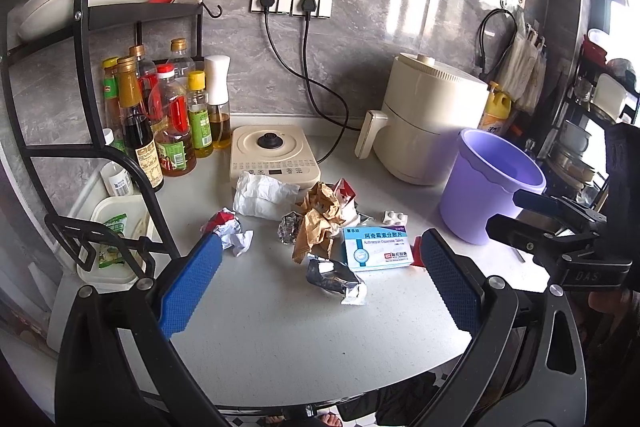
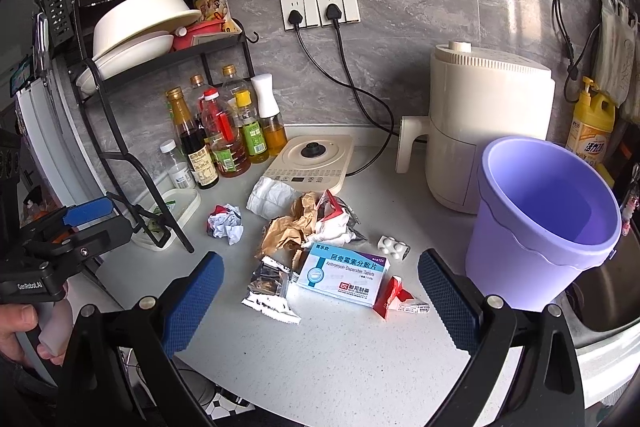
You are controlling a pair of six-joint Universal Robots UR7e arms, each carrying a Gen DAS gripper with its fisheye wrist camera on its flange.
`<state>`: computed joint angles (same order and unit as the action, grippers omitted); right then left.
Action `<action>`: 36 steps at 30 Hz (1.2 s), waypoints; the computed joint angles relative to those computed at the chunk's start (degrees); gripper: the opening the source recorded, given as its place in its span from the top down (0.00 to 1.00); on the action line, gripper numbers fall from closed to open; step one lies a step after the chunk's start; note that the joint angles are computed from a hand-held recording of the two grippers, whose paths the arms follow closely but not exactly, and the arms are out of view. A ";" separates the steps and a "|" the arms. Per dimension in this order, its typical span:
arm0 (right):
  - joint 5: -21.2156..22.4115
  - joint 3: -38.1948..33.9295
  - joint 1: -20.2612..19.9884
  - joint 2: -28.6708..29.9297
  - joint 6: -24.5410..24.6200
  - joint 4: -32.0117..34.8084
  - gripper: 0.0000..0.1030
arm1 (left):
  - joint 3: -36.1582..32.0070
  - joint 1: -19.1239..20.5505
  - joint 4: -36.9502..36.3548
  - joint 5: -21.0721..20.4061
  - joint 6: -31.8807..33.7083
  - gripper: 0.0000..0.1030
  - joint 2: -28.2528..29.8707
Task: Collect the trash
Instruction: 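Move both tools toward the trash pile on the counter, then grasp the silver foil packet with the left tool while the right tool grasps the red wrapper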
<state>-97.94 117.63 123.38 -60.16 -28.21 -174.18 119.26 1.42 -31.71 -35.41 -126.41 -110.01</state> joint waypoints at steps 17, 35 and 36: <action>1.59 -0.01 -0.30 -0.58 -0.71 1.37 0.08 | 0.33 -0.15 -0.02 -0.37 -1.82 0.05 -0.50; -6.29 -2.45 -2.84 4.22 4.17 4.17 0.21 | 13.30 20.47 -48.37 1.78 39.59 0.25 -10.41; -6.80 -2.52 -3.04 4.47 4.37 4.18 0.22 | 13.80 21.99 -51.29 1.40 41.81 0.26 -9.93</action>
<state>-104.74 115.11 120.34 -55.69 -23.85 -170.00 133.06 23.41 -83.00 -34.01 -84.59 -119.94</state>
